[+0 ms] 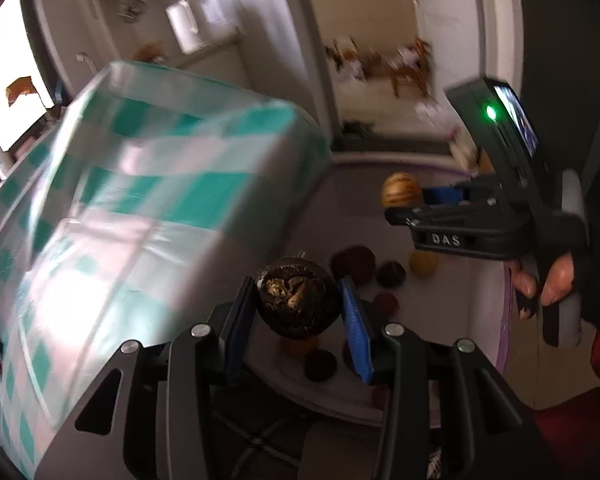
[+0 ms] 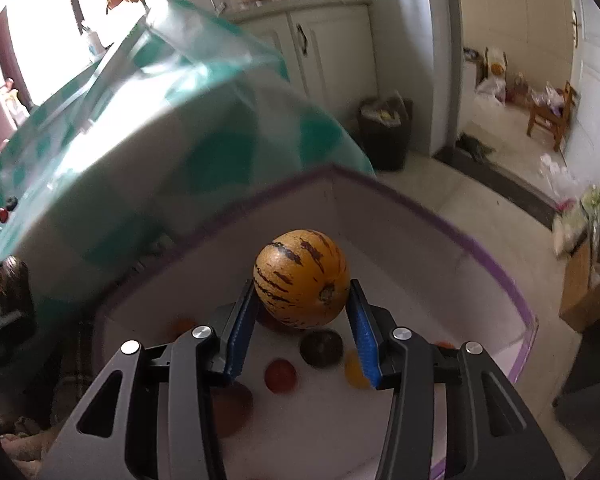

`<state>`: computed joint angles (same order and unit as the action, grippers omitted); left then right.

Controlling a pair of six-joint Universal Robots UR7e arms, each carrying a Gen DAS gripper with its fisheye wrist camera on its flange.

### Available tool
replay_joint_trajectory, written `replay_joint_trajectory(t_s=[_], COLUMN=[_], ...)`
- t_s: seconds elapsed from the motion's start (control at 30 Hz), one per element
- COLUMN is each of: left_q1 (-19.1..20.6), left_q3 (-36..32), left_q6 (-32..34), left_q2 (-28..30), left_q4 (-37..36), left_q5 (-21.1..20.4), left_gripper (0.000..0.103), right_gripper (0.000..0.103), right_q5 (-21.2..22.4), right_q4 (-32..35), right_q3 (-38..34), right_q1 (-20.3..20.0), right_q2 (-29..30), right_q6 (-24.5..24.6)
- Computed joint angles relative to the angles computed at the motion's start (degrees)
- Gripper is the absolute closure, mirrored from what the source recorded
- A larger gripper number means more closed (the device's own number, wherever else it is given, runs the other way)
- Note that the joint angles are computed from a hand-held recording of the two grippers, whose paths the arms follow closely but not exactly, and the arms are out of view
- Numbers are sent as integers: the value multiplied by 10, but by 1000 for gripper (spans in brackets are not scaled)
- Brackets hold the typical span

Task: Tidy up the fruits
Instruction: 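Open both tools to drop the two fruits into the box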

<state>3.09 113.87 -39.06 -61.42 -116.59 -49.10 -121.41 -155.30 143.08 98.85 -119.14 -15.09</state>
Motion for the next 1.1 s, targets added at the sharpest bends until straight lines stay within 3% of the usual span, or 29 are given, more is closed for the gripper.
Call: replay_joint_trajectory(t_s=[0.17, 0.4, 0.53, 0.83, 1.03, 1.1], left_q1=[39, 82, 93, 101, 99, 98], left_q3=[-14, -20, -19, -16, -11, -11], left_q6=[32, 35, 29, 26, 26, 26], left_q2=[48, 89, 101, 108, 103, 102], left_q4=[-13, -2, 3, 4, -5, -6], left_q5=[-59, -115, -138, -157, -150, -149], left_gripper=[60, 60, 60, 59, 41, 40], right_gripper=[57, 57, 57, 56, 49, 48], right_q5=[-27, -10, -1, -25, -17, -17], right_q4=[12, 17, 19, 32, 36, 36], right_q3=[9, 25, 25, 16, 14, 14], right_q1=[-15, -64, -70, -56, -58, -57], right_q2=[4, -1, -3, 18, 16, 17], right_q6=[-5, -15, -20, -7, 6, 7])
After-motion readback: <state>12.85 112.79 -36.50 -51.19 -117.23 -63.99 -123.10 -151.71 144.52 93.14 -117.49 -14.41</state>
